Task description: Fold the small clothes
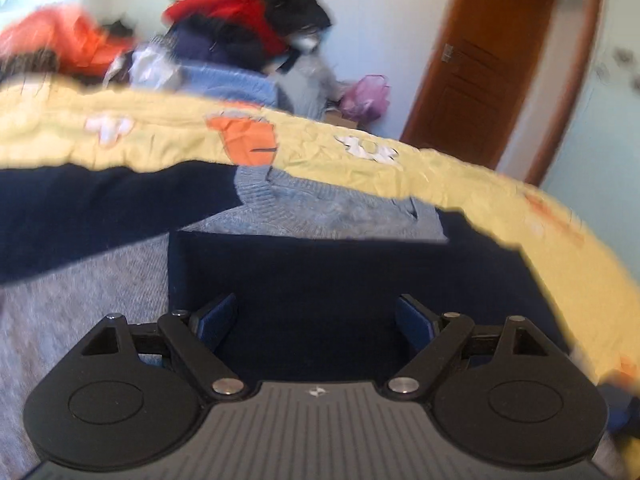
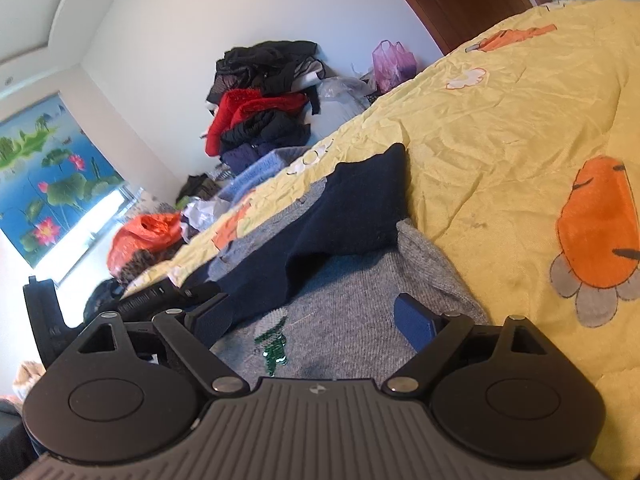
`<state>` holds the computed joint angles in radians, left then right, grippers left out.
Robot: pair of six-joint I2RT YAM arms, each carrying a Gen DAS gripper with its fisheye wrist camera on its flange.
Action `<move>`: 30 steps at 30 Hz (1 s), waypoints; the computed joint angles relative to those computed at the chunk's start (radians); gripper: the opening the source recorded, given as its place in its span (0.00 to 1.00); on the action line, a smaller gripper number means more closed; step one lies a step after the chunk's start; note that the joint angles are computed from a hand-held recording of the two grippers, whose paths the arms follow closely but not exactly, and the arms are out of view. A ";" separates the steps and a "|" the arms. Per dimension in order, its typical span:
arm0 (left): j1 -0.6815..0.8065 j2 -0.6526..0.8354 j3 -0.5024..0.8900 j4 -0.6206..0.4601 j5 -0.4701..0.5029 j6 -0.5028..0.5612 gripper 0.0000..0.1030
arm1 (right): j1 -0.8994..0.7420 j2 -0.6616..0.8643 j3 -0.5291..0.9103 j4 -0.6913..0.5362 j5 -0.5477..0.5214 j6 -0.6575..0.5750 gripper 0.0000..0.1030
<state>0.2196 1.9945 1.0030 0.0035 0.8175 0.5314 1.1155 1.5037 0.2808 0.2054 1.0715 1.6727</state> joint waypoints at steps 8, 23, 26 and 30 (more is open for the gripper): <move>0.014 0.014 0.029 -0.040 0.044 -0.022 0.89 | -0.351 -0.054 0.217 -0.049 -0.200 -0.679 0.97; 0.089 0.032 0.080 -0.103 0.145 -0.060 0.89 | -0.501 0.219 0.348 -0.096 -0.321 -0.802 1.00; 0.190 0.058 0.152 -0.147 0.217 -0.094 0.89 | -0.496 0.216 0.348 -0.098 -0.315 -0.795 1.00; 0.322 0.203 0.427 -0.122 0.233 -0.365 0.90 | -0.502 0.206 0.346 -0.096 -0.319 -0.799 1.00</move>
